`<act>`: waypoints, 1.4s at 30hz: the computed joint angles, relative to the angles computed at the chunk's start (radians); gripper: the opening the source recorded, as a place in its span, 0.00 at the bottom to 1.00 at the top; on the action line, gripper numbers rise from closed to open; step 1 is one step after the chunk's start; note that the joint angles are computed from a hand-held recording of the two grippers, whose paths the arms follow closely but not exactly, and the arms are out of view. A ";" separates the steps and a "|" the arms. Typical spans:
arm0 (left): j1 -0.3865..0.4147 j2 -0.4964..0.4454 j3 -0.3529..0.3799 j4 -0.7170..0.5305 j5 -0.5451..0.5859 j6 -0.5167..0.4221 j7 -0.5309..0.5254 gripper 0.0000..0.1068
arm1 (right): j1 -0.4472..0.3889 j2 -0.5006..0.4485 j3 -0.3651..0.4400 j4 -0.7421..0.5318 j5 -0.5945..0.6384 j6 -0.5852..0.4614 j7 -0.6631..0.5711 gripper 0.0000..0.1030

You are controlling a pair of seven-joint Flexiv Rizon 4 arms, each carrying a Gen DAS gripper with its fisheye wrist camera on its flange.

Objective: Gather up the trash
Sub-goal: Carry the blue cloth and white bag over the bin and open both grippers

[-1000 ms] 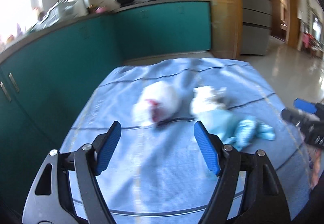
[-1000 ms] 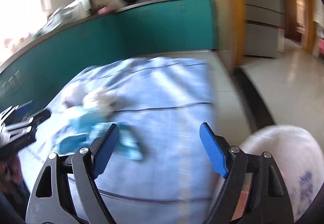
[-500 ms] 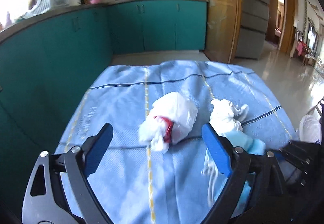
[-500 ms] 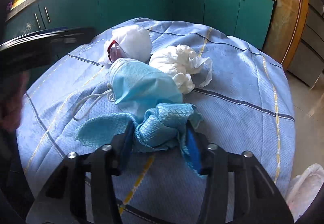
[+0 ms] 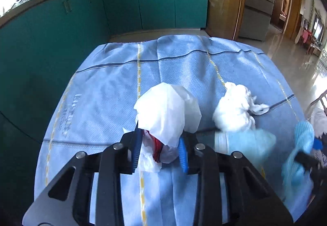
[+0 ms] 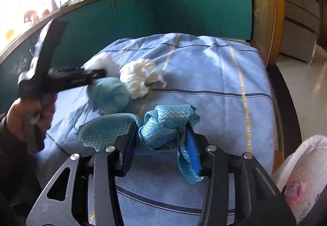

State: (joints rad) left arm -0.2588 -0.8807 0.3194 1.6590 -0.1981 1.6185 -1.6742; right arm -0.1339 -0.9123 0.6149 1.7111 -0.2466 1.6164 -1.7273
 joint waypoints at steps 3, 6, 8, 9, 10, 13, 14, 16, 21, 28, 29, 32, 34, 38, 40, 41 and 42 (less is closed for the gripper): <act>-0.038 0.064 0.026 0.127 0.001 0.099 -0.024 0.30 | 0.001 0.009 -0.016 0.007 0.014 0.036 0.017 0.44; -0.075 0.126 0.041 0.256 -0.012 0.207 -0.015 0.30 | -0.017 0.012 -0.010 0.025 -0.003 0.070 0.031 0.44; -0.141 0.142 0.098 0.316 -0.043 0.254 0.004 0.30 | -0.033 0.014 -0.002 0.042 -0.023 0.091 0.042 0.44; -0.184 0.142 0.137 0.335 -0.071 0.265 0.015 0.30 | -0.033 0.020 -0.009 0.053 -0.031 0.104 0.053 0.44; -0.217 0.146 0.164 0.355 -0.095 0.275 0.027 0.30 | -0.031 0.026 -0.019 0.065 -0.039 0.117 0.063 0.44; -0.245 0.172 0.172 0.398 -0.138 0.309 0.057 0.30 | -0.037 0.033 -0.033 0.085 -0.074 0.143 0.088 0.44; -0.267 0.174 0.186 0.410 -0.162 0.321 0.068 0.30 | -0.030 0.041 -0.049 0.097 -0.082 0.161 0.095 0.44; -0.309 0.173 0.210 0.429 -0.209 0.349 0.093 0.30 | -0.009 0.057 -0.087 0.119 -0.097 0.200 0.109 0.44; -0.327 0.176 0.191 0.441 -0.275 0.393 0.162 0.31 | 0.020 0.072 -0.144 0.149 -0.147 0.252 0.150 0.44; -0.340 0.184 0.145 0.460 -0.373 0.433 0.260 0.31 | 0.045 0.079 -0.206 0.161 -0.218 0.288 0.229 0.44; -0.334 0.187 0.134 0.463 -0.382 0.438 0.272 0.31 | 0.048 0.080 -0.214 0.163 -0.230 0.292 0.239 0.44; -0.320 0.193 0.100 0.470 -0.414 0.457 0.307 0.31 | 0.060 0.085 -0.240 0.171 -0.261 0.308 0.271 0.44; -0.312 0.195 0.080 0.472 -0.439 0.469 0.334 0.31 | 0.068 0.087 -0.257 0.174 -0.279 0.318 0.294 0.44; -0.291 0.206 0.035 0.483 -0.481 0.491 0.384 0.31 | 0.089 0.091 -0.292 0.177 -0.301 0.331 0.329 0.44; -0.277 0.210 0.011 0.486 -0.498 0.501 0.407 0.31 | 0.097 0.093 -0.306 0.180 -0.310 0.337 0.341 0.44; -0.270 0.211 -0.003 0.487 -0.506 0.507 0.416 0.31 | 0.104 0.095 -0.314 0.182 -0.312 0.341 0.345 0.44; -0.262 0.213 -0.016 0.489 -0.514 0.514 0.425 0.31 | 0.110 0.096 -0.323 0.183 -0.313 0.345 0.349 0.44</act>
State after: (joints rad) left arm -0.5208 -0.6677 0.3032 2.1476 -0.7119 2.1320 -1.2496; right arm -0.0236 -0.8159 0.2917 1.8945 -0.5598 1.9612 -1.3784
